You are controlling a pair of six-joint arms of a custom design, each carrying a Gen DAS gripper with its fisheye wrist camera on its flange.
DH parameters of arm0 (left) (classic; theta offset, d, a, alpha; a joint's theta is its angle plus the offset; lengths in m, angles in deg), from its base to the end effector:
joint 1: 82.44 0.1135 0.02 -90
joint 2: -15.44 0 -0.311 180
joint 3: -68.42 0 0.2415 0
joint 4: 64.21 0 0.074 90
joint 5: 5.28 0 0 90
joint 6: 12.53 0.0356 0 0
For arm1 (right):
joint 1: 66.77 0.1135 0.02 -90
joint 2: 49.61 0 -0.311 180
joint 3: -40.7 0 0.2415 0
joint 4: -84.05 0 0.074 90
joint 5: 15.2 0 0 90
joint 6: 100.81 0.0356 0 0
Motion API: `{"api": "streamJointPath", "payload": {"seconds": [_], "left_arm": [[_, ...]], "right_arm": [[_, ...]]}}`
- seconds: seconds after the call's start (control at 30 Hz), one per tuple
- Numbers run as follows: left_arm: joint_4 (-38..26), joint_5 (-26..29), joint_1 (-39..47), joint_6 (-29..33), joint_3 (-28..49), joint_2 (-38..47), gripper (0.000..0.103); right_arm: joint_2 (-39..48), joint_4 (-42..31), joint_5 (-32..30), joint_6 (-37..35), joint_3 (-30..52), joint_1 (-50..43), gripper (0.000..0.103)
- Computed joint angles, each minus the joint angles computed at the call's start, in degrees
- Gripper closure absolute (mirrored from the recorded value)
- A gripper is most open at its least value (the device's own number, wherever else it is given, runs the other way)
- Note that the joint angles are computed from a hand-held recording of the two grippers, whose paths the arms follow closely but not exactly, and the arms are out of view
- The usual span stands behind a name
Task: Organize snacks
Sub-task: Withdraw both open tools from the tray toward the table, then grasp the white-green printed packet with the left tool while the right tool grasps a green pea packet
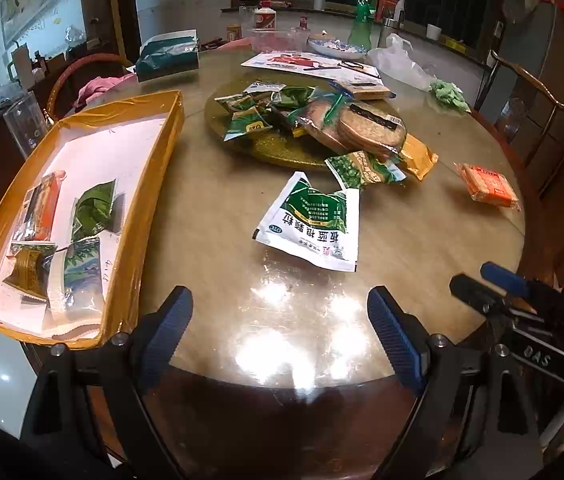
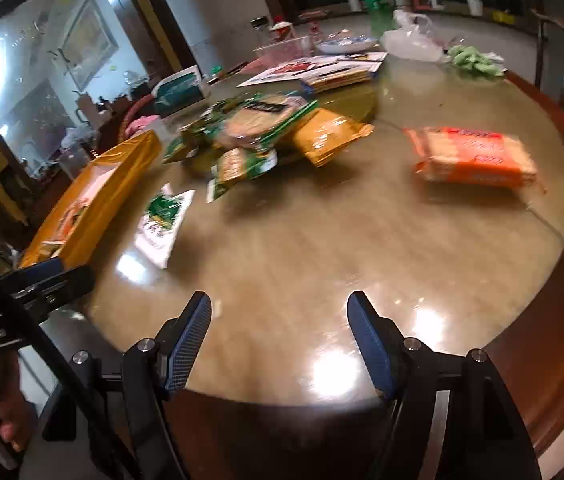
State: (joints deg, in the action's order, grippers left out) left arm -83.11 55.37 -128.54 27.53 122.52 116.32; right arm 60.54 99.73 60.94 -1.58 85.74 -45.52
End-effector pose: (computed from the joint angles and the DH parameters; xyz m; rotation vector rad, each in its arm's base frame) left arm 0.2118 -0.1949 0.1472 -0.2234 2.4790 0.0372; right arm 0.2759 0.1165 0.1039 -0.3688 2.4436 0.5294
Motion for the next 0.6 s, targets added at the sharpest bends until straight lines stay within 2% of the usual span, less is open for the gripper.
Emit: {"api": "streamJointPath", "payload": {"seconds": [0.3, 0.43, 0.6], "left_arm": [[-1.2, 0.7, 1.6, 1.2, 3.0, 3.0, 0.014], [1.8, 3.6, 5.2, 5.4, 4.0, 3.9, 0.014], [5.0, 8.0, 10.4, 12.4, 7.6, 7.2, 0.014]], "right_arm": [[1.2, -3.5, 5.5, -2.9, 3.6, 0.5, 0.031], [1.5, -5.2, 8.0, -4.0, 4.6, 1.7, 0.03], [1.5, -5.6, 7.8, -3.9, 5.0, 1.7, 0.026]]}}
